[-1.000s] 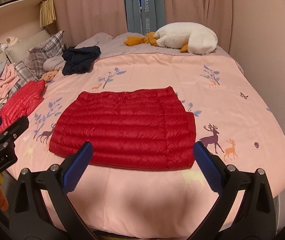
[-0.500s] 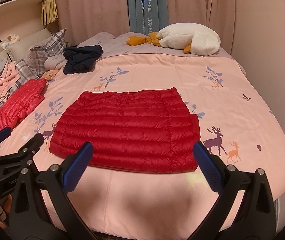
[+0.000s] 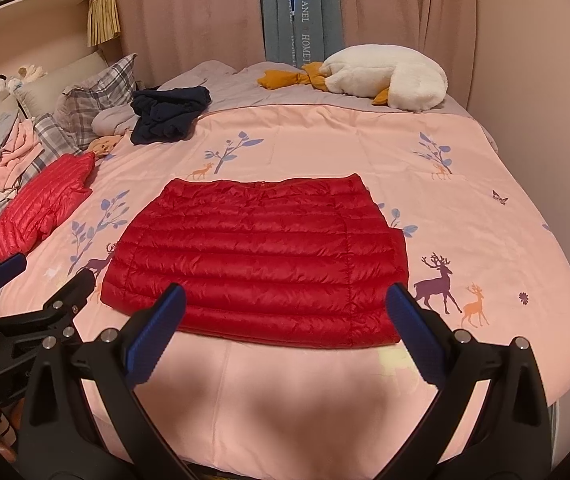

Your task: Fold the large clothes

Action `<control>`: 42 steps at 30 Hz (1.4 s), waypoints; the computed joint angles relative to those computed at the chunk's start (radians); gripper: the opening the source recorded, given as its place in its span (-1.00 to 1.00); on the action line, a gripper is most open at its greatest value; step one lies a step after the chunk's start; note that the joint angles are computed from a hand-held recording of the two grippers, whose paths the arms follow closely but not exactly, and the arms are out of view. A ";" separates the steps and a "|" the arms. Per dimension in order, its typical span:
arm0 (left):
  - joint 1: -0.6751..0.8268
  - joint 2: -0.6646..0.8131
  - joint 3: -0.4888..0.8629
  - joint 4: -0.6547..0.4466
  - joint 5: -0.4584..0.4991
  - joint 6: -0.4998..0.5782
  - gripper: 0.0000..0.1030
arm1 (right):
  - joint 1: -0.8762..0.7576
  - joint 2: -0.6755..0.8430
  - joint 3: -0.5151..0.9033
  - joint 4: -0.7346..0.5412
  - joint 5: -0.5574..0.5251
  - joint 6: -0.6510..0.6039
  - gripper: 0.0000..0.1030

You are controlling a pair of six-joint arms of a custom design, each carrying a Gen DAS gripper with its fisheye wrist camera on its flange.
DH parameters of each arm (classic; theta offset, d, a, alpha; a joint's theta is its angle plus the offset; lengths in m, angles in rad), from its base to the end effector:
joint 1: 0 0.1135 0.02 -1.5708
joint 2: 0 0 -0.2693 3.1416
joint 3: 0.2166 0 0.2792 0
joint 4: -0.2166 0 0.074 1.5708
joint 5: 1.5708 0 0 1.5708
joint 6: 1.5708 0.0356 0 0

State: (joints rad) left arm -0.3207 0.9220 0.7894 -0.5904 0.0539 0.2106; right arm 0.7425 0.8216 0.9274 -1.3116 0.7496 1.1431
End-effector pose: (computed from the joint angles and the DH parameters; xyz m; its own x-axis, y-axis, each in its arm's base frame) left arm 0.2059 -0.0704 0.2790 -0.5402 0.3994 -0.7407 0.4766 0.8706 0.1219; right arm 0.1174 0.0748 0.3057 -0.5727 0.3784 -0.7272 0.4953 0.8666 0.0608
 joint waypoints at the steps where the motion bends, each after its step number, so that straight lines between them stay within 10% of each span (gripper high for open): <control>1: -0.001 -0.001 0.000 0.000 -0.002 -0.001 0.97 | 0.002 0.001 0.001 -0.002 0.001 0.003 0.96; 42: -0.007 0.002 0.000 0.008 0.003 0.005 0.97 | -0.008 0.006 -0.004 0.019 -0.004 -0.011 0.96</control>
